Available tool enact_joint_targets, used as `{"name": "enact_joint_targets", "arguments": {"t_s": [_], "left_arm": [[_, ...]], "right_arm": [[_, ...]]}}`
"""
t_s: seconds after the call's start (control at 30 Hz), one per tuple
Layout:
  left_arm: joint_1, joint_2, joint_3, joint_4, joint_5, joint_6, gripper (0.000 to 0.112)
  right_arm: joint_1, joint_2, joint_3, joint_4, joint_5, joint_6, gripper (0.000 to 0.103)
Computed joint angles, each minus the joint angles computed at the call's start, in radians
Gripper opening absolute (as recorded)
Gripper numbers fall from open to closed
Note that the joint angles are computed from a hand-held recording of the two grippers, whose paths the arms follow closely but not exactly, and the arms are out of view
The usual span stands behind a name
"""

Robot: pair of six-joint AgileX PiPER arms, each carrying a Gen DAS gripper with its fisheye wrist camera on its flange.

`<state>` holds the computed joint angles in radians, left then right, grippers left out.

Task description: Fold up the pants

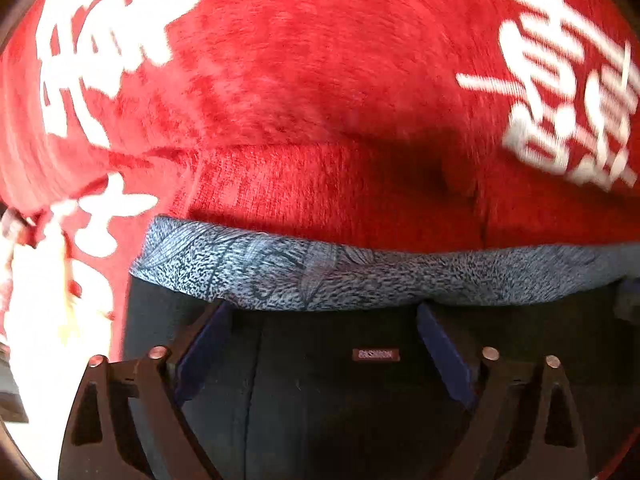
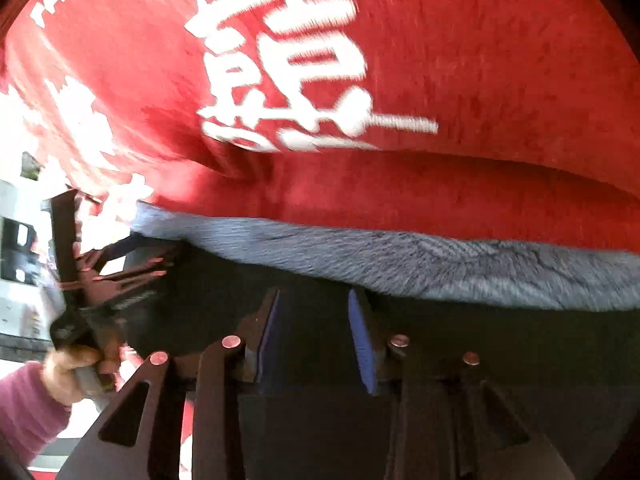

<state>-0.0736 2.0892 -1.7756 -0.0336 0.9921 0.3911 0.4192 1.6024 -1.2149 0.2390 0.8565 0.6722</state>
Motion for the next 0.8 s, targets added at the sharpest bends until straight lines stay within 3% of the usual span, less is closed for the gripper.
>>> {"name": "enact_joint_targets", "arguments": {"t_s": [0.07, 0.17, 0.3, 0.4, 0.47, 0.6, 0.8], "left_arm": [[-0.008, -0.009, 0.014, 0.004, -0.015, 0.022, 0.097], [-0.025, -0.026, 0.035, 0.03, -0.017, 0.004, 0.097], [-0.08, -0.074, 0.043, 0.108, 0.049, -0.086, 0.097], [-0.111, -0.151, 0.1, 0.09, 0.074, -0.079, 0.097], [-0.146, -0.218, 0.164, 0.079, 0.09, -0.085, 0.097], [-0.225, -0.344, 0.265, 0.053, 0.137, -0.104, 0.097], [-0.463, -0.428, 0.328, 0.044, 0.185, -0.236, 0.097]], "right_arm": [[-0.01, -0.026, 0.043, -0.067, -0.039, 0.025, 0.034], [-0.039, -0.038, 0.028, -0.24, 0.076, 0.161, 0.034], [-0.177, -0.201, 0.143, -0.141, 0.097, 0.18, 0.041], [-0.147, -0.322, 0.181, -0.148, 0.146, 0.222, 0.049], [-0.122, -0.406, 0.226, -0.119, 0.175, 0.228, 0.05], [-0.015, -0.592, 0.345, -0.105, 0.203, 0.398, 0.05], [0.041, -0.857, 0.442, -0.122, 0.326, 0.588, 0.05]]}}
